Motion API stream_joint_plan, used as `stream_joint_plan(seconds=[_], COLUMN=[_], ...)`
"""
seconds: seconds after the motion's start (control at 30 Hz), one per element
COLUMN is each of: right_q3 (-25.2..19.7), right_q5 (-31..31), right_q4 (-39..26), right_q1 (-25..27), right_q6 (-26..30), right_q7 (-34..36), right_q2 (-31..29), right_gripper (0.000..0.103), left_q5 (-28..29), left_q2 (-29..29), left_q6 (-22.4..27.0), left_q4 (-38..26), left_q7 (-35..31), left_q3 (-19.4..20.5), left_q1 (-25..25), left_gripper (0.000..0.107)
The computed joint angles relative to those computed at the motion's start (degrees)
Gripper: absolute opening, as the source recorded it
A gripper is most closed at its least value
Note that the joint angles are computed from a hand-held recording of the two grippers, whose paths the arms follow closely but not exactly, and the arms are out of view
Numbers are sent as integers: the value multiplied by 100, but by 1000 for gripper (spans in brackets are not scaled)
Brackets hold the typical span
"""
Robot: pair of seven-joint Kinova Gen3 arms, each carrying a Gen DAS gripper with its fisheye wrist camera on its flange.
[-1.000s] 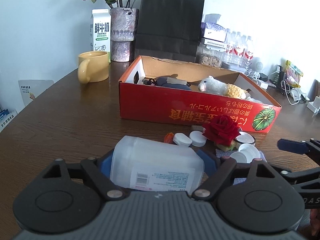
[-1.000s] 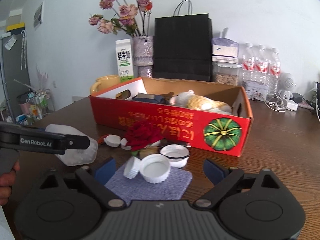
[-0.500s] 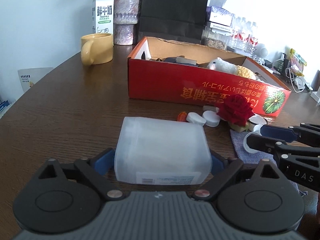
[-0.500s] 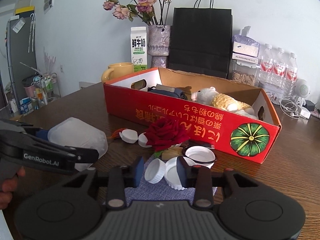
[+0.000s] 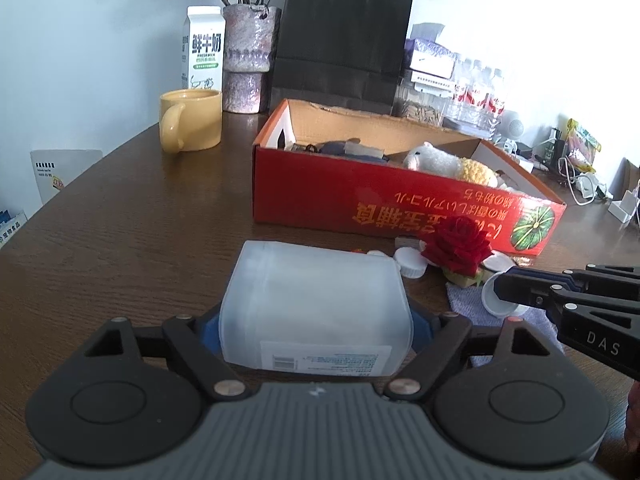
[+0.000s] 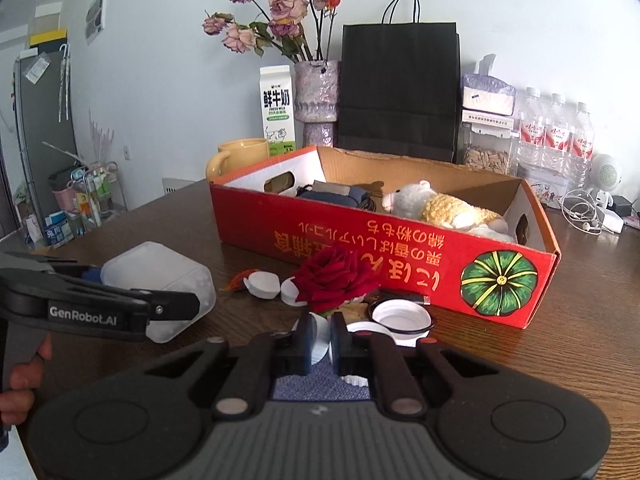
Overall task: Organize objects
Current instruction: 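Hold the plastic container with the left tool while the right tool grasps another white cap, then lower the container into the box with the left tool while the right tool drops its cap in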
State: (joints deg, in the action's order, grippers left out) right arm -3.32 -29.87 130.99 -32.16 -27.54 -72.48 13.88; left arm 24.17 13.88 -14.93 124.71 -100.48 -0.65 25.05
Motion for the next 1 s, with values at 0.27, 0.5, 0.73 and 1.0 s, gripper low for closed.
stream_joint_plan(seconds=[0.27,0.5,0.73,1.0], right_q3=[-63,-41,57,240], right_q5=[246,560,859,942], right_q4=[-68,-458,-1002,-1619], right_q1=[158,402,655,736], right_q6=[-234,-262,-46,277], right_q7=[-58,8,-74,-65], right_q2=[-103,-37,159,525], right_gripper=[8,8,8,8], left_q5=[-95,-324,-367,-688], left_q2=[-107,9,280,697], left_q6=[-355,-389,-243,47], left_q4=[-120,-625,-1274,-1989], left_q7=[3,22,-16,172], left_q3=[209,377,291,168], left_q1=[-67,-163,-131,-161], left_gripper=[85,85,85,85])
